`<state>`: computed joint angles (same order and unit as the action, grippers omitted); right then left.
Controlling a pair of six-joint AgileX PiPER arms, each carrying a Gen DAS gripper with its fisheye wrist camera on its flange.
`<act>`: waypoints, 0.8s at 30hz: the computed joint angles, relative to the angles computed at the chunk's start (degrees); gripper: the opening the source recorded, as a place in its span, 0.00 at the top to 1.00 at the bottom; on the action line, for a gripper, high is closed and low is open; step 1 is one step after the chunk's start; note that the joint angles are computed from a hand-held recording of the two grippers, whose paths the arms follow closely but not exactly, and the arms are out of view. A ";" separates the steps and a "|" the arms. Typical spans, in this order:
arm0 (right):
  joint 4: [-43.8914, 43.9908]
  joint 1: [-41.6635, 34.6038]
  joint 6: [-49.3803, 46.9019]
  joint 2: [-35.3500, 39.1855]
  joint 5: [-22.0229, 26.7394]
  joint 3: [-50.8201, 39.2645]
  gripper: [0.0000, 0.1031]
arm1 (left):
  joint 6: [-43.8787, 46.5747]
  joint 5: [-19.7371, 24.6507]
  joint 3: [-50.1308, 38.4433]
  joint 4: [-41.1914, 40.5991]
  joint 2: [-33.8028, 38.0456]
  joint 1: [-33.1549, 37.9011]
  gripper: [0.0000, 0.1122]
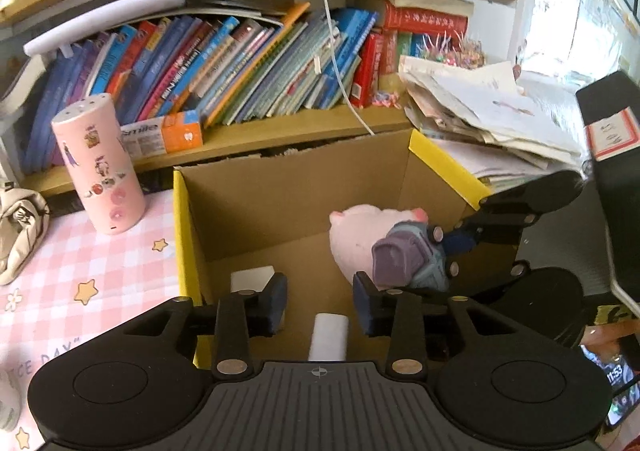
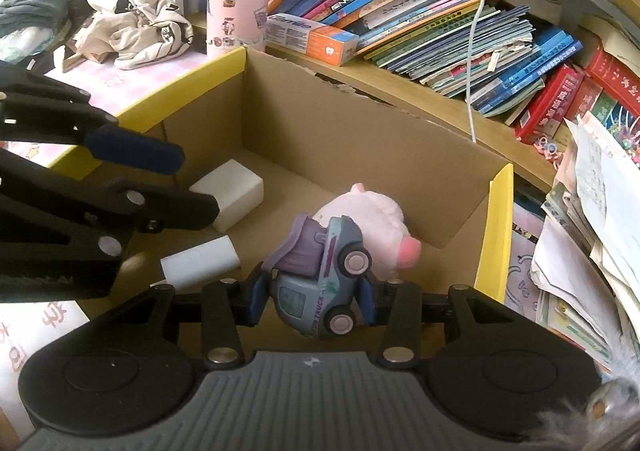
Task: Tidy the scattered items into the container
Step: 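Open the left gripper to drop the charger while the right gripper releases the truck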
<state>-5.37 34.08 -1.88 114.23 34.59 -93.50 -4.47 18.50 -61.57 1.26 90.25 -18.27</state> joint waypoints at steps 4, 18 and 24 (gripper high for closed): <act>-0.94 0.31 1.08 0.07 -0.07 -0.07 0.59 | -1.83 -0.65 1.17 1.37 -1.36 0.09 0.62; -5.11 1.69 7.45 -4.35 -3.57 4.37 0.38 | -11.35 -0.83 4.28 10.03 -5.37 -0.50 0.56; -10.26 2.97 13.83 -7.16 -5.11 7.72 0.35 | -14.11 -1.28 6.42 12.27 -8.09 -1.00 0.55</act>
